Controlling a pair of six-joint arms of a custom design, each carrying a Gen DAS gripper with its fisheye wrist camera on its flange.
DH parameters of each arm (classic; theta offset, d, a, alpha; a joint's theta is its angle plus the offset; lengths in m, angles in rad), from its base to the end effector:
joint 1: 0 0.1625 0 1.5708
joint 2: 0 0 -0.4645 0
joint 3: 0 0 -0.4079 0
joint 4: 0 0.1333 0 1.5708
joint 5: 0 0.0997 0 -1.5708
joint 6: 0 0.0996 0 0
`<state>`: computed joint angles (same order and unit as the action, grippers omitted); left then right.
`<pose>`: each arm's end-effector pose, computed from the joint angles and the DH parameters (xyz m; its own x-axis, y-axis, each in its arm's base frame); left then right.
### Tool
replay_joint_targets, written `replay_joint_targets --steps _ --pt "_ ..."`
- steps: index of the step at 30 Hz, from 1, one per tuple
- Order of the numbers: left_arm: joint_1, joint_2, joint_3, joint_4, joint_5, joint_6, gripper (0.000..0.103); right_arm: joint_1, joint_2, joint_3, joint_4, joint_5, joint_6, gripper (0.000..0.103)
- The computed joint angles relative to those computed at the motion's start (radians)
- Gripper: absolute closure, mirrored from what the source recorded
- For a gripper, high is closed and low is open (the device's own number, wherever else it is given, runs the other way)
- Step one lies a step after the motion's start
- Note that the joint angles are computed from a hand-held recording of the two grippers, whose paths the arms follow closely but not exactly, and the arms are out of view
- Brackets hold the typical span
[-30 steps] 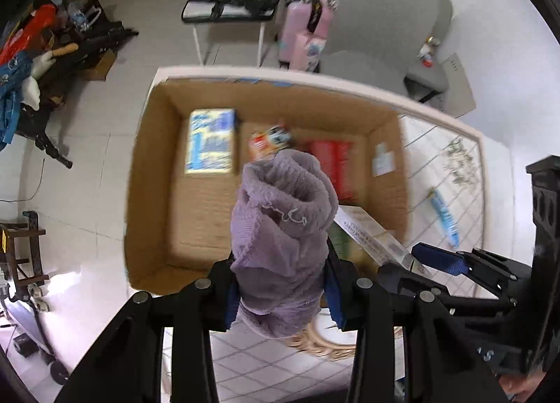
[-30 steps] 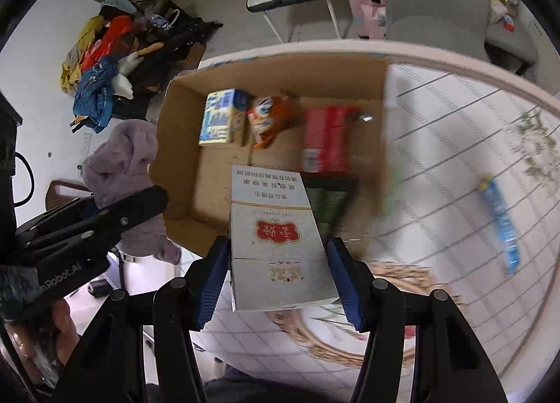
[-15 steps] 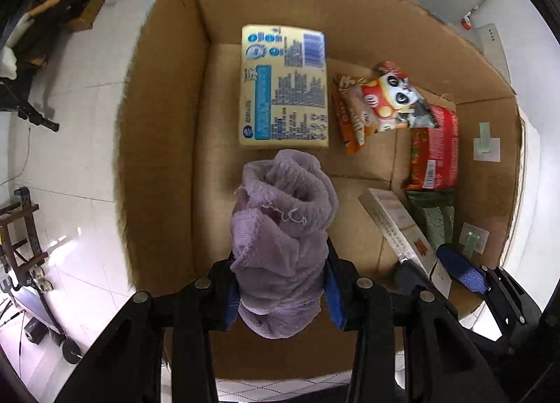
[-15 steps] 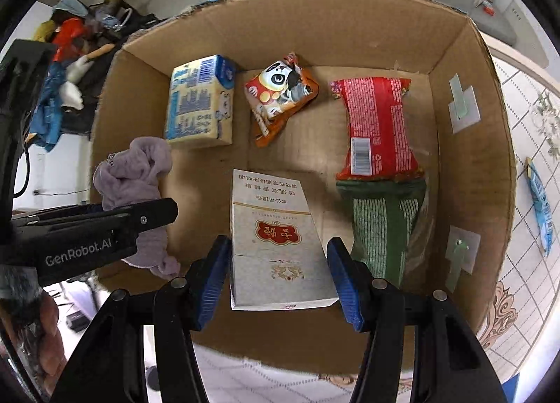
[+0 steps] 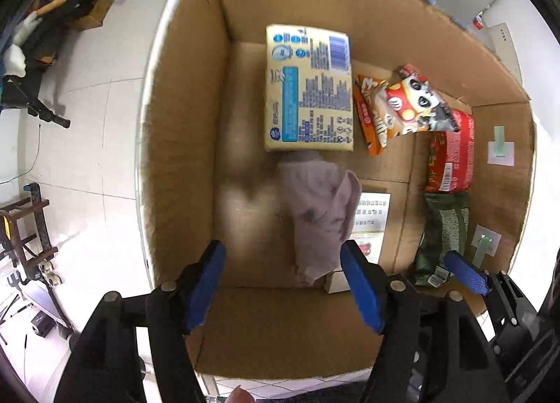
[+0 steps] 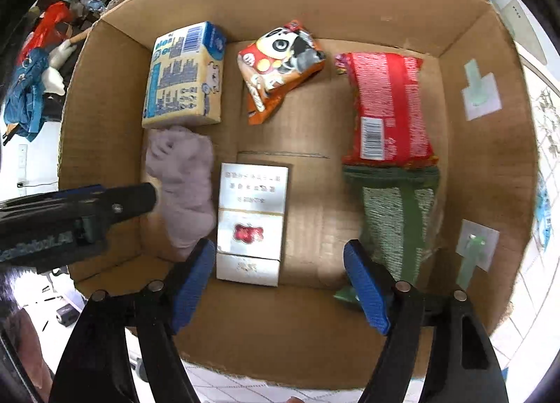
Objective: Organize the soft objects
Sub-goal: 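Lower sock and white box into the box and open both tools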
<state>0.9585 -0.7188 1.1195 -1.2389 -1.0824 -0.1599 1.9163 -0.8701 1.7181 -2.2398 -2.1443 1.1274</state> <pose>-0.2783 -0.7094 0.1772 -0.6034 0.6577 -0.4509 0.3355 0.7223 0.6047 0.2956 -0.5871 0.1116 -0.6261 0.6753 0.3899 0.5414 0.7363 -0.4059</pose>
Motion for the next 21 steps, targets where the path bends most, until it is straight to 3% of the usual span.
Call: replay_joint_targets --steps 7,10,15,16,17,18,20,21 --pt "-0.03 -0.077 0.045 -0.06 -0.02 0.024 0.036 0.031 -0.037 0.019 0.031 -0.014 0.049 0.025" --pt "-0.042 -0.117 0.078 -0.117 -0.03 0.037 0.036 0.064 -0.044 0.007 0.083 -0.068 0.084 0.025" --pt "-0.083 -0.217 0.189 -0.241 0.017 0.08 0.036 0.121 -0.091 0.02 0.154 -0.13 0.137 0.024" --pt "-0.091 -0.237 0.207 -0.259 0.02 0.084 0.036 0.13 -0.098 0.023 0.166 -0.143 0.142 0.02" --pt "-0.096 -0.252 0.219 -0.276 0.019 0.086 0.032 0.142 -0.106 0.025 0.177 -0.158 0.15 0.015" --pt "-0.101 -0.265 0.235 -0.296 0.025 0.089 0.017 0.156 -0.111 0.027 0.191 -0.178 0.16 0.007" --pt "-0.115 -0.292 0.273 -0.33 0.05 0.088 0.006 0.175 -0.121 0.031 0.223 -0.203 0.174 0.006" --pt "-0.125 -0.313 0.298 -0.358 0.064 0.091 0.006 0.187 -0.132 0.027 0.248 -0.206 0.185 0.006"
